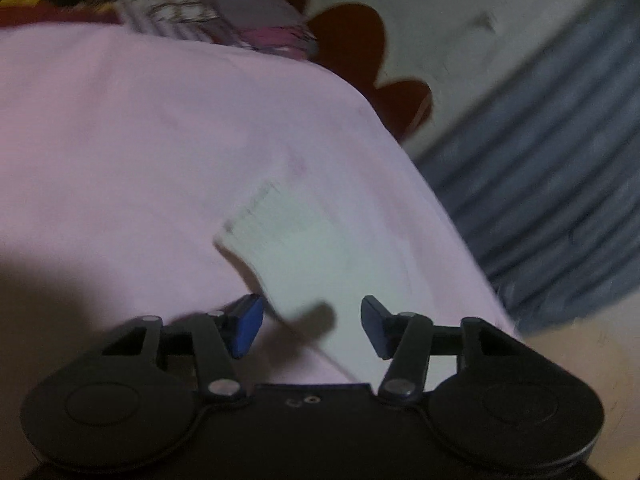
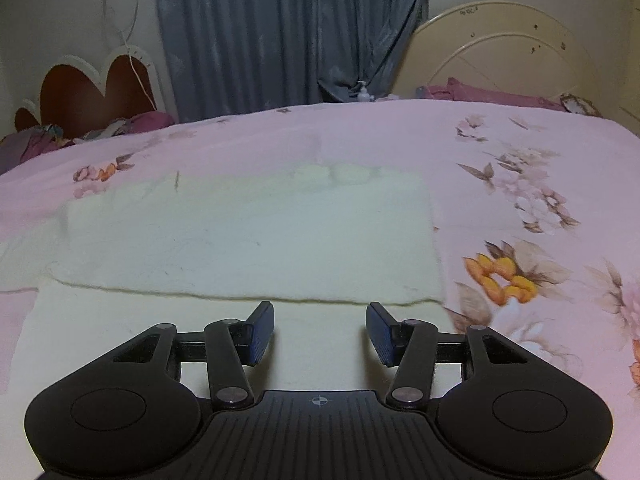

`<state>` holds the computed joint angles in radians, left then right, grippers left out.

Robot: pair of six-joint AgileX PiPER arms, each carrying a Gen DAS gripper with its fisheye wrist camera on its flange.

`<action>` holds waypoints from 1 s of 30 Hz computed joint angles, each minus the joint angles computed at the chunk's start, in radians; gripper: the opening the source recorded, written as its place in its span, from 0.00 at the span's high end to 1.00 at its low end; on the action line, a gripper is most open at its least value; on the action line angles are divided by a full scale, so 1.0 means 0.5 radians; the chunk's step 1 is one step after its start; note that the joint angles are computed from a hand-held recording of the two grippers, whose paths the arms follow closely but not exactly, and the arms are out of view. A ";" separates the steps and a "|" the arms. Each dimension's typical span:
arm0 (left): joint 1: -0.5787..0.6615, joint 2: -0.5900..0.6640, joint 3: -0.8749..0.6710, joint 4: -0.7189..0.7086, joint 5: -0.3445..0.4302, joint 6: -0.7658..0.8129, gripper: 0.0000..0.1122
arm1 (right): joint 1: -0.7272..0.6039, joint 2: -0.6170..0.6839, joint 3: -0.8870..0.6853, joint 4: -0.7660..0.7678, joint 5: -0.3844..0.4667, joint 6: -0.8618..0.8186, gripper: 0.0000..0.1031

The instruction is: Fold small clothes

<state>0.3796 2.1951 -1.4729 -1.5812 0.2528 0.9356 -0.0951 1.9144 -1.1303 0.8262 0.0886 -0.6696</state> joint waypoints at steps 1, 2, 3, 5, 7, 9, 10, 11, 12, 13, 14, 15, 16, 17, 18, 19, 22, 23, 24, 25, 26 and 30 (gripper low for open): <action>0.021 0.031 -0.030 -0.065 0.011 0.022 0.59 | -0.004 0.013 -0.045 -0.120 0.044 0.193 0.50; 0.036 0.047 -0.036 -0.151 0.020 0.079 0.63 | -0.007 0.026 -0.085 -0.160 0.082 0.305 0.50; 0.042 0.071 -0.060 -0.207 0.021 0.099 0.65 | -0.008 0.034 -0.110 -0.141 0.097 0.338 0.50; 0.080 0.112 -0.125 -0.102 0.056 -0.067 0.82 | -0.001 0.047 -0.151 -0.164 0.099 0.406 0.50; 0.113 0.176 -0.224 0.070 0.134 -0.276 0.96 | 0.015 0.046 -0.183 -0.361 0.104 0.630 0.50; 0.131 0.172 -0.225 0.031 0.177 -0.202 0.97 | 0.012 0.038 -0.195 -0.364 0.113 0.652 0.50; 0.114 0.144 -0.203 -0.011 0.168 -0.115 0.97 | 0.006 0.032 -0.190 -0.304 0.116 0.599 0.50; 0.083 0.114 -0.188 -0.077 0.165 0.012 0.97 | 0.003 0.025 -0.178 -0.292 0.105 0.584 0.50; 0.075 0.081 -0.136 -0.203 0.195 0.193 0.97 | -0.001 0.020 -0.168 -0.299 0.094 0.581 0.50; 0.034 0.038 -0.102 -0.266 0.218 0.294 0.97 | -0.008 0.016 -0.157 -0.264 0.088 0.545 0.50; -0.017 0.014 -0.108 -0.249 0.243 0.325 0.97 | -0.021 0.013 -0.148 -0.208 0.089 0.494 0.50; -0.080 0.001 -0.130 -0.215 0.255 0.342 0.97 | -0.034 0.009 -0.135 -0.146 0.085 0.433 0.50; -0.146 -0.003 -0.164 -0.178 0.269 0.340 0.97 | -0.045 0.002 -0.121 -0.092 0.077 0.378 0.50; -0.221 -0.004 -0.196 -0.141 0.285 0.329 0.97 | -0.057 -0.007 -0.106 -0.035 0.067 0.319 0.50; -0.310 0.013 -0.255 -0.052 0.296 0.272 0.97 | -0.070 -0.016 -0.091 0.016 0.060 0.266 0.50; -0.403 0.031 -0.323 0.095 0.298 0.160 0.97 | -0.086 -0.024 -0.077 0.091 0.058 0.192 0.50; -0.672 0.137 -0.563 0.533 0.339 -0.211 0.97 | -0.150 -0.050 -0.029 0.464 0.068 -0.183 0.50; -0.754 0.178 -0.646 0.674 0.347 -0.322 0.97 | -0.173 -0.059 -0.015 0.574 0.078 -0.290 0.50; -0.843 0.228 -0.742 0.836 0.354 -0.458 0.97 | -0.201 -0.068 -0.002 0.683 0.103 -0.396 0.50; -0.919 0.280 -0.840 0.993 0.369 -0.602 0.97 | -0.228 -0.077 0.009 0.790 0.131 -0.503 0.50; -0.996 0.330 -0.927 1.135 0.382 -0.729 0.96 | -0.259 -0.088 0.026 0.912 0.155 -0.633 0.50; -1.242 0.590 -1.407 1.673 0.520 -1.218 0.97 | -0.357 -0.115 0.067 1.147 0.223 -0.887 0.50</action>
